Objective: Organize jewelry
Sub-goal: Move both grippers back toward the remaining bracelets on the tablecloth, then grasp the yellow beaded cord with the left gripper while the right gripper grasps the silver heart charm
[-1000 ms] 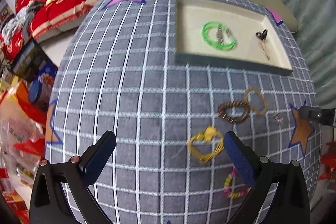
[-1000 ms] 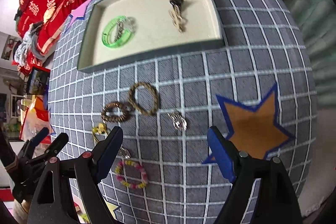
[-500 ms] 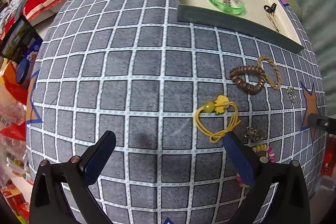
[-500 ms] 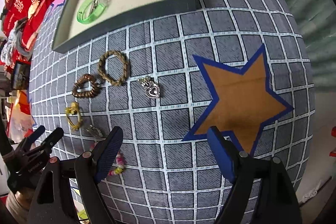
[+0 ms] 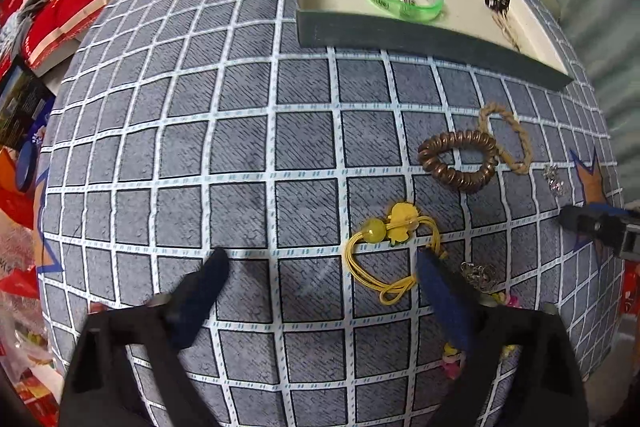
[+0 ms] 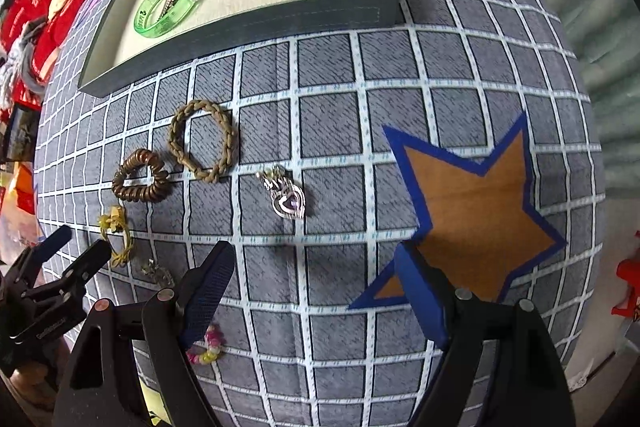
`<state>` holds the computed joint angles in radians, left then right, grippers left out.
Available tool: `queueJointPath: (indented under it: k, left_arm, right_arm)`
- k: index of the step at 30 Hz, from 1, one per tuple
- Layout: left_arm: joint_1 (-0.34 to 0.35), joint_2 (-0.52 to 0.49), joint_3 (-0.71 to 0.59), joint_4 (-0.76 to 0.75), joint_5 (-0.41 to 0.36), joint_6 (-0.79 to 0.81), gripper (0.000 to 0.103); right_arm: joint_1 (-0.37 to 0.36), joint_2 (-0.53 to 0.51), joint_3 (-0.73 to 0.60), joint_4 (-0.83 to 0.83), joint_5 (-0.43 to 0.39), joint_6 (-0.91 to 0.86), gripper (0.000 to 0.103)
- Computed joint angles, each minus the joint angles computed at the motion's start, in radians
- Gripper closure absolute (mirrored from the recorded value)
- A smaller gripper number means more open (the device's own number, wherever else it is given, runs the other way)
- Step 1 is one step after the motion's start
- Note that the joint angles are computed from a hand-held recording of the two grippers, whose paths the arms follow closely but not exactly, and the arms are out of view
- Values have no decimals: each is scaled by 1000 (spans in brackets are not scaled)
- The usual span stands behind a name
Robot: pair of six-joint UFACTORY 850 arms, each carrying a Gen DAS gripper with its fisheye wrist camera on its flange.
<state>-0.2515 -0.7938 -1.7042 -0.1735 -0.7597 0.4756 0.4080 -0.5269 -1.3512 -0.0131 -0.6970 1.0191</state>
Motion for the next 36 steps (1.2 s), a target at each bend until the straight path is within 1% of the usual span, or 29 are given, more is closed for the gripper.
queueJointPath:
  k: [5,6,7,11,13,14,16,17,18,19,20,21,22,23,24,25,26,27,29,31,33,36]
  left_arm:
    - [-13,-14,-6,8,12,0,7]
    - [-14,-17,-12,7,9,6,11]
    - [-13,-11,-3,16,19,8,12]
    - [-18,-4,17,22,51,27,12]
    - [-21,-7,17,17,61,30,14]
    - [-22,-8,17,12,66,37,18]
    - [-21,-1,25,3,72,56,24]
    - [-21,8,36,-7,76,71,30]
    - [-26,12,41,-15,83,87,37]
    - [-27,21,50,-21,84,102,41]
    - [-30,27,55,-25,85,112,50]
    - [-32,30,58,-35,84,127,61]
    - [-35,32,58,-39,83,134,65]
    - [-40,36,61,-41,81,135,76]
    - [-43,37,60,-50,75,138,80]
    - [-45,37,55,-57,66,135,80]
    - [-45,32,46,-76,49,135,80]
    - [-40,32,41,-92,35,139,80]
    - [-31,22,19,-130,-4,126,80]
    - [-25,21,12,-148,-15,113,80]
    - [-18,21,3,-174,-34,109,80]
    - [-9,26,0,-205,-44,119,80]
  right_arm:
    - [-1,-45,-58,-38,-31,-24,26]
    - [0,-64,-85,-43,-43,-28,27]
    - [0,-74,-96,-47,-49,-32,29]
    - [7,-129,-174,-96,-86,-37,31]
    - [13,-163,-226,-114,-116,-42,34]
    - [15,-178,-249,-125,-132,-46,35]
    - [21,-208,-292,-144,-162,-46,40]
    - [29,-231,-330,-155,-187,-42,42]
    - [34,-242,-346,-159,-191,-40,46]
    - [39,-250,-359,-162,-195,-38,50]
    - [41,-259,-372,-164,-199,-40,53]
    - [41,-267,-385,-163,-204,-44,57]
    - [42,-264,-382,-163,-203,-43,62]
    - [43,-270,-391,-163,-205,-45,64]
    - [43,-275,-400,-163,-206,-45,71]
    - [48,-262,-382,-164,-200,-39,80]
    - [49,-258,-378,-165,-201,-37,82]
    - [48,-234,-346,-166,-191,-35,84]
    - [45,-223,-331,-155,-174,-31,84]
    - [31,-167,-253,-139,-134,-29,84]
    - [28,-151,-234,-126,-117,-20,84]
    - [24,-120,-203,-100,-83,-3,84]
